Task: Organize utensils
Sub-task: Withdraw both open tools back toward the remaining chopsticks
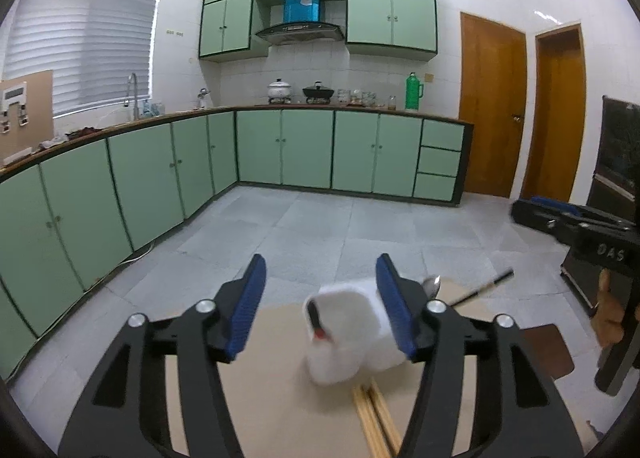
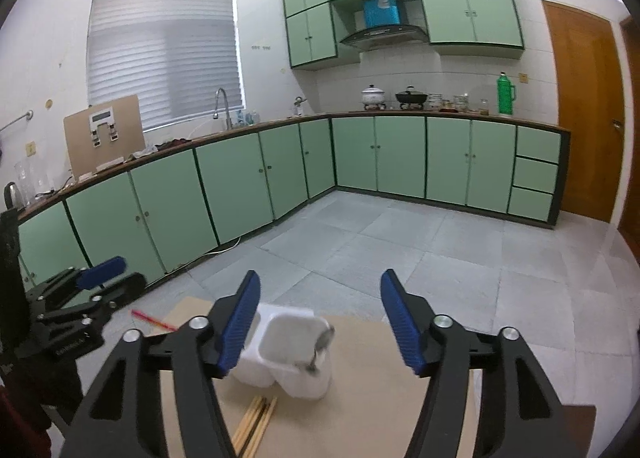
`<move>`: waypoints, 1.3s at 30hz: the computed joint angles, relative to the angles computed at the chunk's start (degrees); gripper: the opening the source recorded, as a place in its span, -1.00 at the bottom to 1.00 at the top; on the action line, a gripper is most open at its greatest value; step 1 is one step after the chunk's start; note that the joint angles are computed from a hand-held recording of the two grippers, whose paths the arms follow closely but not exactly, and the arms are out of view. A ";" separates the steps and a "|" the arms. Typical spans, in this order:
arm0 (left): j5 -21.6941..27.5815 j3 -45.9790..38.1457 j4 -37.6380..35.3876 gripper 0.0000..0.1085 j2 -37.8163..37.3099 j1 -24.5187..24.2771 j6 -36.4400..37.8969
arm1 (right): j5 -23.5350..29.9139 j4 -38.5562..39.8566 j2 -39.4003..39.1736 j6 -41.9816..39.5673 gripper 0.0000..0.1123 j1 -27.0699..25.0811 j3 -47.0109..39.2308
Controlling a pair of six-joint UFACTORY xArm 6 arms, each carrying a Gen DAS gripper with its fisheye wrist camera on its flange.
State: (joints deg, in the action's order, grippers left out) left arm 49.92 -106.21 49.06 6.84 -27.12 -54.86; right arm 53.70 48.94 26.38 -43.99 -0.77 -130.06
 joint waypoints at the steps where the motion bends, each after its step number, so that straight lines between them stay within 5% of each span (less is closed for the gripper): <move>1: 0.33 1.37 0.17 0.12 -1.01 -0.39 -0.58 | -1.31 1.42 -3.37 -1.98 0.17 -0.43 5.65; 8: 2.28 17.25 -1.06 0.33 -10.80 -4.26 -6.44 | -3.76 5.73 -18.25 -9.44 0.29 -2.88 30.66; 18: 5.00 33.60 -6.24 0.33 -18.51 -7.66 -13.08 | -7.08 1.80 -32.15 -12.15 0.29 -2.27 56.06; 27: 6.39 37.63 -7.34 0.33 -18.47 -9.87 -15.29 | -9.20 -3.08 -38.12 -12.76 0.29 1.21 66.70; 39: 7.52 38.06 -9.42 0.33 -18.23 -10.55 -15.52 | -8.22 -10.58 -39.50 -11.25 0.18 3.53 70.34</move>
State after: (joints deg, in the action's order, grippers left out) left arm 57.44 -68.14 39.65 -11.39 -37.68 -70.38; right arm 45.48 38.36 -13.12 -55.24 2.76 -59.72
